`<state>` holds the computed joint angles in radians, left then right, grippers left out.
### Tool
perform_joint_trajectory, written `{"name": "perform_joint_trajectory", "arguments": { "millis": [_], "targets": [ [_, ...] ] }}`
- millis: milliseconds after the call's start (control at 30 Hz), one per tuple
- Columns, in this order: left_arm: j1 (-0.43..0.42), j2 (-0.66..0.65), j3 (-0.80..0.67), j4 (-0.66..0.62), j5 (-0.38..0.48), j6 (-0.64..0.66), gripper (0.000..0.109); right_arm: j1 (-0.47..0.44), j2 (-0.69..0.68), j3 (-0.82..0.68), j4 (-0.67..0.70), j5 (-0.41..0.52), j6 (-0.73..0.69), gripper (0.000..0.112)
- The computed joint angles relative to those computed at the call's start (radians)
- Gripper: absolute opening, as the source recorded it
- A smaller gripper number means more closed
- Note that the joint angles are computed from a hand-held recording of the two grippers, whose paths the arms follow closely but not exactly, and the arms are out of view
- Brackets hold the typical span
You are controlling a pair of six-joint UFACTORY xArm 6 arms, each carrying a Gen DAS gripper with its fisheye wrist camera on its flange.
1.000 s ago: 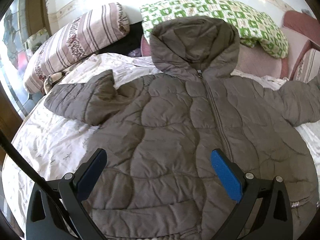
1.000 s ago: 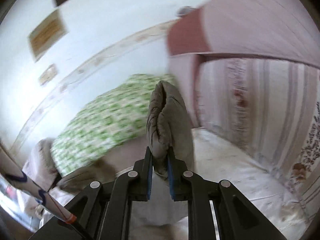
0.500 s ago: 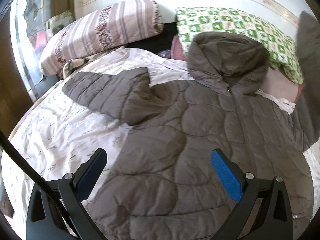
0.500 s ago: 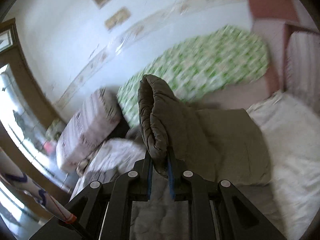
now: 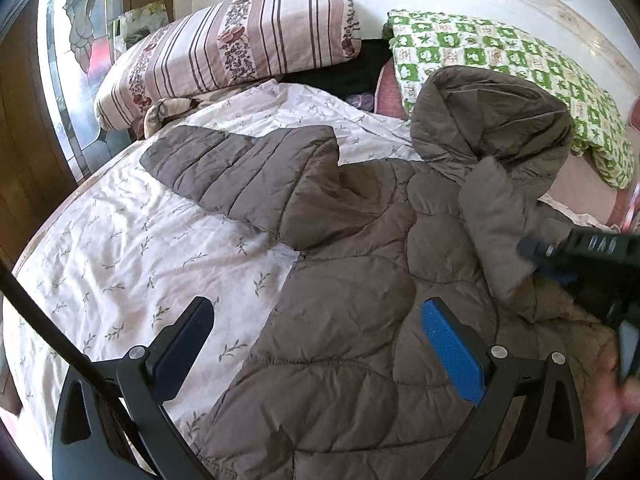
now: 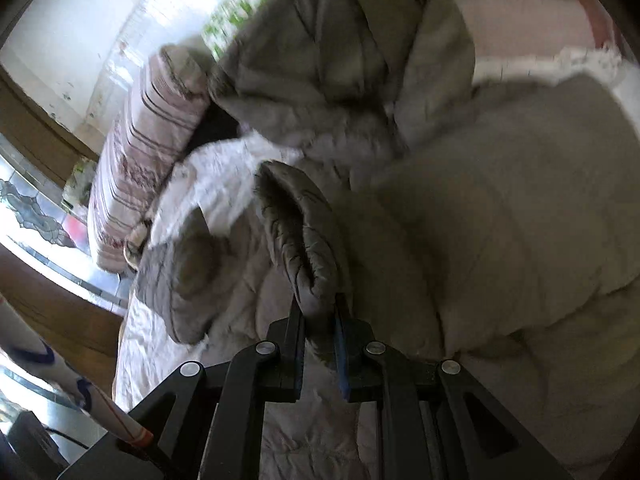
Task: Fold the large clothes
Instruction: 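Lift and carry the sleeve with the right gripper across the jacket body, then lay the sleeve side onto the jacket body and open the right gripper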
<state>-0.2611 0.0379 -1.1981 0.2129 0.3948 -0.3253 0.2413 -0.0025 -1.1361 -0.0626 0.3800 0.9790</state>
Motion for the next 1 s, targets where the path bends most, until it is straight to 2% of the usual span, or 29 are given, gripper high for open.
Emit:
{"name": "perform_joint_trajectory", "arguments": {
  "millis": [100,133,200,333,467,500,533,633,733,833,900,1000],
  "targets": [
    [0.004,0.023,-0.026,-0.007,0.015,-0.012,0.103,0.005,-0.007,0.029,0.092,-0.009,-0.087,0.022],
    [0.006,0.027,-0.028,-0.008,0.014,-0.012,0.103,0.006,-0.015,0.044,0.14,-0.024,-0.131,0.035],
    [0.009,0.042,-0.043,0.012,0.014,-0.032,0.103,0.009,-0.046,0.069,0.24,-0.025,-0.239,0.052],
    [0.011,0.079,-0.085,0.011,0.031,-0.04,0.103,0.004,-0.143,0.123,0.228,-0.018,-0.32,0.052],
    [0.004,0.118,-0.13,-0.022,0.023,-0.011,0.103,-0.074,-0.287,0.201,-0.063,0.036,-0.102,0.052],
    [0.001,0.126,-0.137,-0.03,0.015,0.0,0.103,-0.094,-0.308,0.208,-0.124,0.064,-0.054,0.052],
    [-0.005,0.136,-0.145,-0.063,0.003,0.038,0.103,-0.123,-0.323,0.202,-0.205,0.132,0.006,0.052],
    [-0.03,0.18,-0.187,-0.141,0.003,0.159,0.103,-0.194,-0.332,0.198,-0.345,0.271,0.074,0.048],
    [-0.045,0.241,-0.254,-0.181,0.058,0.228,0.103,-0.27,-0.304,0.215,-0.284,0.324,0.031,0.037],
    [-0.049,0.31,-0.336,-0.186,0.146,0.231,0.103,-0.325,-0.292,0.275,-0.179,0.284,-0.023,0.029],
    [-0.054,0.349,-0.387,-0.179,0.218,0.245,0.103,-0.336,-0.279,0.296,-0.184,0.232,-0.021,0.029],
    [-0.059,0.345,-0.372,-0.151,0.197,0.23,0.103,-0.328,-0.274,0.268,-0.202,0.268,0.007,0.03]
  ]
}}
